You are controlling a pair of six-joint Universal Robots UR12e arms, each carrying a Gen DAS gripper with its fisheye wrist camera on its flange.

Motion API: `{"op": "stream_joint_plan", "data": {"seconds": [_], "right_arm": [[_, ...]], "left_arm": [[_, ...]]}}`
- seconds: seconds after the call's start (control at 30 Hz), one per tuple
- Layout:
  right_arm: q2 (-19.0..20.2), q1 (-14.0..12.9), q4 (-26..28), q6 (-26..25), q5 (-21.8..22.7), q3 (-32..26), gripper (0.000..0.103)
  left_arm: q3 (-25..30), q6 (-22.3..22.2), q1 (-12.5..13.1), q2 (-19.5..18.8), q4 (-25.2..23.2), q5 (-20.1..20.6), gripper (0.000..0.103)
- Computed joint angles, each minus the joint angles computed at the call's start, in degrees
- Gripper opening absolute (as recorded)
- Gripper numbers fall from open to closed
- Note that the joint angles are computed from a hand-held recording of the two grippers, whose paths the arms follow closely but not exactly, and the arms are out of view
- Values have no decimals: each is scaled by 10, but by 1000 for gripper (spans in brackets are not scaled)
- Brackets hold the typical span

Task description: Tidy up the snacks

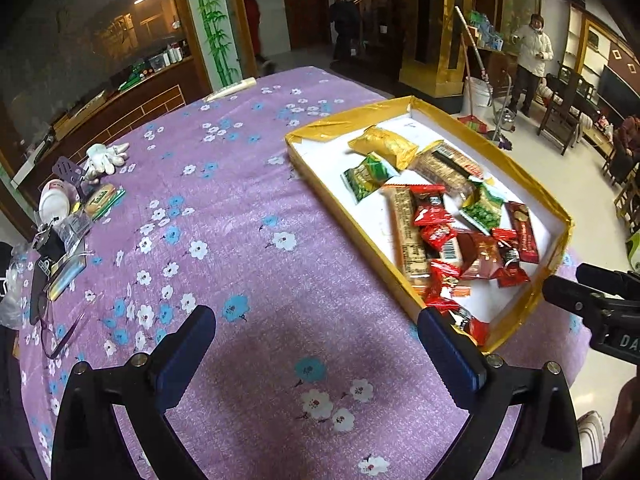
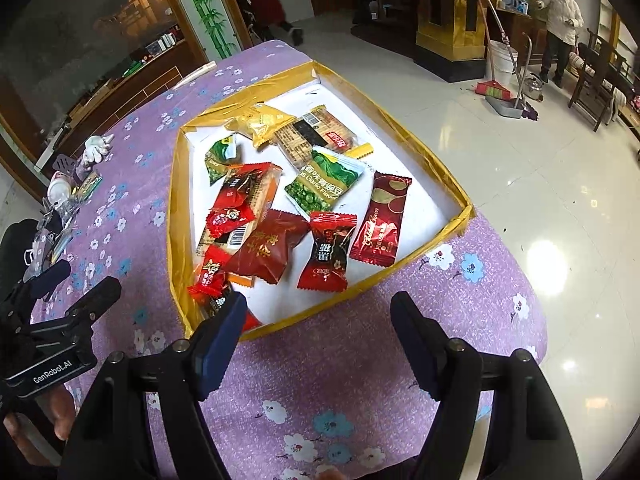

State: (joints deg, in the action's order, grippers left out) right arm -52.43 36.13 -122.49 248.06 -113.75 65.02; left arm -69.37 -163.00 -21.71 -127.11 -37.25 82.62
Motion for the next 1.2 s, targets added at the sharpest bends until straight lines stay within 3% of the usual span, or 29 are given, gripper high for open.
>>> {"op": "stream_joint_plan", "data": {"seconds": [0.17,0.37,1.2], "right_arm": [[0,4,3,-5,-5,-1,78],[-8,5,2,9,-11,10,78],[-20,5,17,22,-28,21,78]], "left_arm": [[-18,9,-6,8,48,30,102],[-9,20,-14,6,25,47,102],[-7,47,-26,3,37,53,102]]}}
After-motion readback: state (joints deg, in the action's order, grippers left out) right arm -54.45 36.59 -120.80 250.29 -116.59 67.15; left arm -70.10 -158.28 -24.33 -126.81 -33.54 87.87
